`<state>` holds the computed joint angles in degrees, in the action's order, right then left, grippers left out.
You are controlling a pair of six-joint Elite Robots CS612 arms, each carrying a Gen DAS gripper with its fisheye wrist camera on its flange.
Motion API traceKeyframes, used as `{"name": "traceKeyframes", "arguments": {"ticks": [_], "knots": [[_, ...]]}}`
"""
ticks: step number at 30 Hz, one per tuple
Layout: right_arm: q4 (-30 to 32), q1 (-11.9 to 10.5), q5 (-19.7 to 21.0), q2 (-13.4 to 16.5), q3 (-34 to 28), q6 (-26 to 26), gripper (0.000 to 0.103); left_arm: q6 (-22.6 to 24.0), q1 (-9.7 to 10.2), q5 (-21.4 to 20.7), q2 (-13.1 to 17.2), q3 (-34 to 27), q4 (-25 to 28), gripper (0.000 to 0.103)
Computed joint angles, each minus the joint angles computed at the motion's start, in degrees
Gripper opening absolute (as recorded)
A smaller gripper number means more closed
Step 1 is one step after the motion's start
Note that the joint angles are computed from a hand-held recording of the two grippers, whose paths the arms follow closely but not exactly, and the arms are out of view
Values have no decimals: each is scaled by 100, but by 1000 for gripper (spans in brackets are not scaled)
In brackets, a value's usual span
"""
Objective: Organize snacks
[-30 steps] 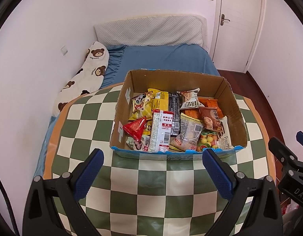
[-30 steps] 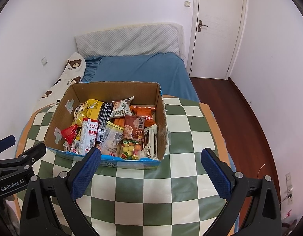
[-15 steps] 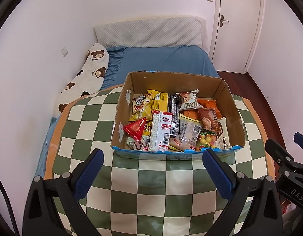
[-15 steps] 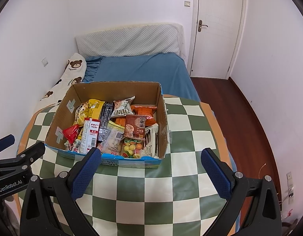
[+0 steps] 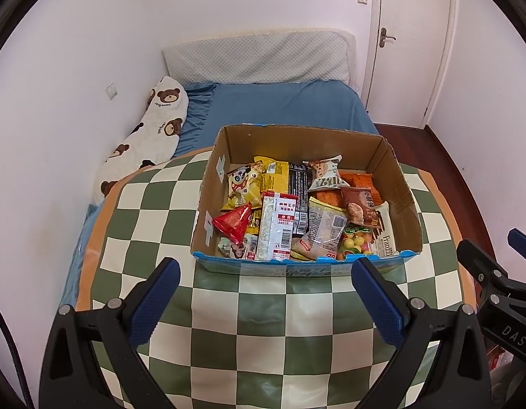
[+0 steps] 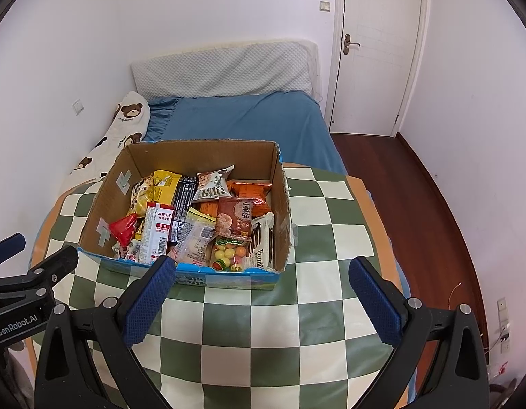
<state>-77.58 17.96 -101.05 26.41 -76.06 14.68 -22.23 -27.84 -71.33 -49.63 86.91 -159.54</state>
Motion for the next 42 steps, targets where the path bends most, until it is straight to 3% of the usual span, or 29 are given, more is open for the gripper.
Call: {"name": "traceKeyframes", "arguments": {"ticks": [42], "knots": [[45, 26, -56, 3, -64, 61, 103, 62, -46, 128, -52, 123, -224, 103]]}}
